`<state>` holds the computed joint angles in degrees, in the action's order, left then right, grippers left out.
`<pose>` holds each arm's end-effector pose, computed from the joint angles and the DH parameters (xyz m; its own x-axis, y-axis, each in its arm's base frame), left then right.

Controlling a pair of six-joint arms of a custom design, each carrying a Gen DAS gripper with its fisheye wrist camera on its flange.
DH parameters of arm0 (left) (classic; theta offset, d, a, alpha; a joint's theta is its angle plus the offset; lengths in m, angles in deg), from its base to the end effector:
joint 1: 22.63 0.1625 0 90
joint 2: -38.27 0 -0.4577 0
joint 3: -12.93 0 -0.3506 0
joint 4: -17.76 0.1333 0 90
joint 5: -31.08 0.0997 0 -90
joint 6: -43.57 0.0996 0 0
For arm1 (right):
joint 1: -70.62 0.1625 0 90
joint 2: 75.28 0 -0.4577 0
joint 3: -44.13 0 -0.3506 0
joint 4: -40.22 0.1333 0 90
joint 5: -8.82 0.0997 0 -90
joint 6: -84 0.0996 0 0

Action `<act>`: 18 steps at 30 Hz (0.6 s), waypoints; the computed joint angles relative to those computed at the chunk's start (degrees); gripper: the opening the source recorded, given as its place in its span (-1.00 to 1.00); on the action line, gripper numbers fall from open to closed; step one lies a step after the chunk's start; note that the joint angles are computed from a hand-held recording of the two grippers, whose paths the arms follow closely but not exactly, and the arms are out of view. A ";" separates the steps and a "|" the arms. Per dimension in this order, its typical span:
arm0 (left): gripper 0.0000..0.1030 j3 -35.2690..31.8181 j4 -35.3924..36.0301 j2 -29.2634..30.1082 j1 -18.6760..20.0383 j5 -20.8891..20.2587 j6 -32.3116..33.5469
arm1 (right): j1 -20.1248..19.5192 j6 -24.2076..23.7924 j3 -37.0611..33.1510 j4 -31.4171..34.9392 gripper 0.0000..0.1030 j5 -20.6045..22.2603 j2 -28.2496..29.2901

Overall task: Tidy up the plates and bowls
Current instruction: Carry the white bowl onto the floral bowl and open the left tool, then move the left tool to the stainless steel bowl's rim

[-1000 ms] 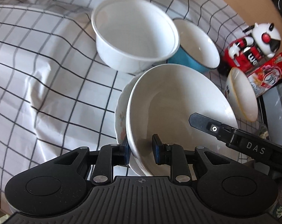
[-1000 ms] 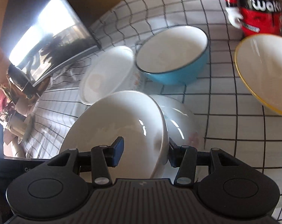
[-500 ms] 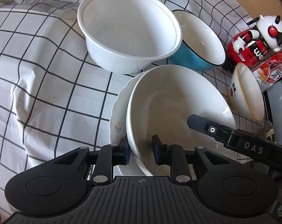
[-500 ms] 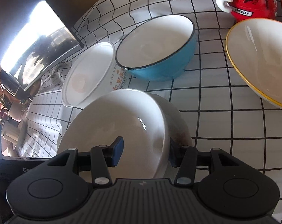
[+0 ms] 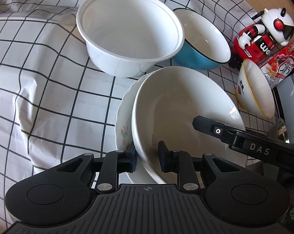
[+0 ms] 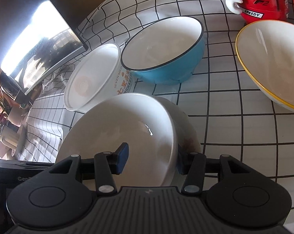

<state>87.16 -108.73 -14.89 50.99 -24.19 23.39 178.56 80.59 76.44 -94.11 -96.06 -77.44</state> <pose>-0.0206 -0.7439 0.3504 -0.8740 -0.2379 -0.4238 -0.0316 0.8979 -0.4390 0.3738 -0.8048 -0.0652 -0.9194 -0.2923 0.2631 -0.3540 0.9066 -0.2297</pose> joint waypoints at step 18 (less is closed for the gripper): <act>-0.52 3.95 -6.89 -3.20 -1.54 3.57 4.33 | 1.29 -4.51 4.54 -5.24 -0.03 -3.60 -1.85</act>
<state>91.11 -115.62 -18.09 49.45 -20.61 27.72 179.85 76.08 80.98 -99.35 -99.66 -79.29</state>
